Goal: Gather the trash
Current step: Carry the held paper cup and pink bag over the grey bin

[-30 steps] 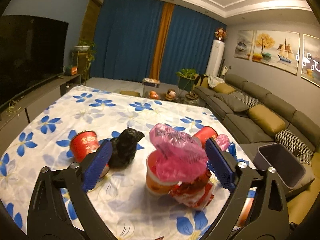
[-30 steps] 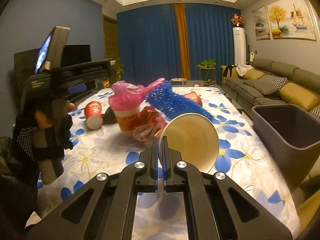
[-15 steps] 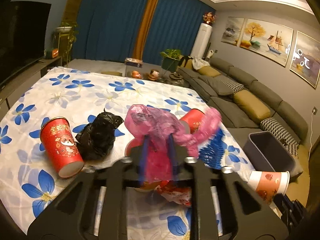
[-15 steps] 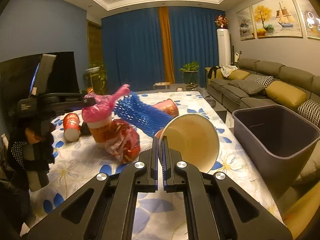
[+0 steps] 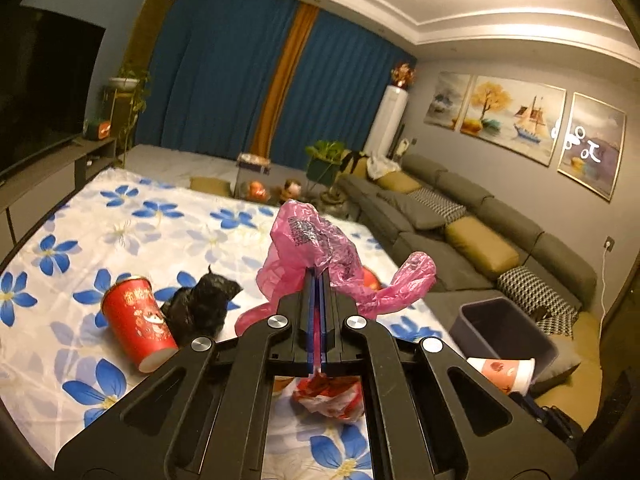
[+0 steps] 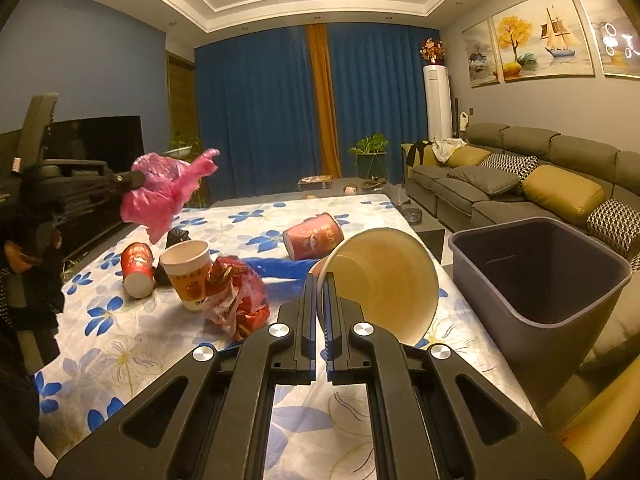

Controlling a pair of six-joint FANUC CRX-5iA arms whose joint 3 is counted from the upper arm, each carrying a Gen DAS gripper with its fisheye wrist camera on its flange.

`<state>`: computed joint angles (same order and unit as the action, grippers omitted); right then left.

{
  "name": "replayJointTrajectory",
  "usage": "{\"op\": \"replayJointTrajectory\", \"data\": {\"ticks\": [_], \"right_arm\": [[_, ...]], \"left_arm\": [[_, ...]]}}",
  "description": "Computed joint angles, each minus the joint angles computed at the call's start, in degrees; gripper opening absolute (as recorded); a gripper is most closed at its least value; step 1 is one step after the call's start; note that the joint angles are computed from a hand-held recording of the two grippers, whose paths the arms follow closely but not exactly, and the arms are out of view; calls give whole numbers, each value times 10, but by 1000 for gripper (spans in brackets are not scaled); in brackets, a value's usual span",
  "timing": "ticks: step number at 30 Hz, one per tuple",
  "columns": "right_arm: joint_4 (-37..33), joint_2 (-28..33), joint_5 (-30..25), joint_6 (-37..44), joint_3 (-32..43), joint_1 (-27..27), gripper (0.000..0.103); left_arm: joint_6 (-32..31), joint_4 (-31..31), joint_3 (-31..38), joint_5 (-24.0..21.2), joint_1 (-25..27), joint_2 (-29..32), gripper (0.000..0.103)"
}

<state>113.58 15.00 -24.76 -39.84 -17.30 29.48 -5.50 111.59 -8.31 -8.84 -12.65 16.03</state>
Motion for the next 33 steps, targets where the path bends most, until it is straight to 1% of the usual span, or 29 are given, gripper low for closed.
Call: {"op": "replayJointTrajectory", "data": {"ticks": [3,6,8,9,10,11,13,16,17,19,21,22,27,30,33], "right_arm": [[11,-7,-3,-10,-5,-3,4],[18,-14,-9,-14,-10,-4,4],[22,-18,-15,-14,-13,-5,4],[23,-22,-16,-15,-15,-6,4],[24,-24,-18,-16,-17,-8,4],[28,-28,-20,-18,-19,-10,4],[30,-34,-23,-18,-23,-14,4],[31,-41,-38,-12,-27,-17,4],[27,-41,-44,-8,-28,-16,4],[20,-45,-54,0,-30,-18,4],[9,-51,-69,11,-34,-21,4],[5,-53,-72,15,-36,-23,4],[-19,-61,-110,35,-42,-31,4],[-28,-69,-126,35,-48,-42,4],[-28,-74,-135,32,-54,-52,4]], "left_arm": [[-120,120,0,28,-34,-15,0],[-178,179,0,40,-51,-24,0],[-242,244,8,59,-70,-28,0],[-297,296,19,76,-84,-30,0],[-322,318,23,82,-90,-30,0],[-318,311,22,80,-92,-31,0],[-258,244,8,62,-88,-31,0],[-236,214,6,57,-94,-29,0],[-201,175,2,46,-91,-27,0],[-177,143,1,34,-95,-24,0],[-180,140,5,33,-104,-20,0],[-162,116,8,25,-107,-15,0],[-132,65,31,13,-125,9,0],[-86,2,53,-2,-132,33,0],[-101,7,73,3,-150,53,0]]}}
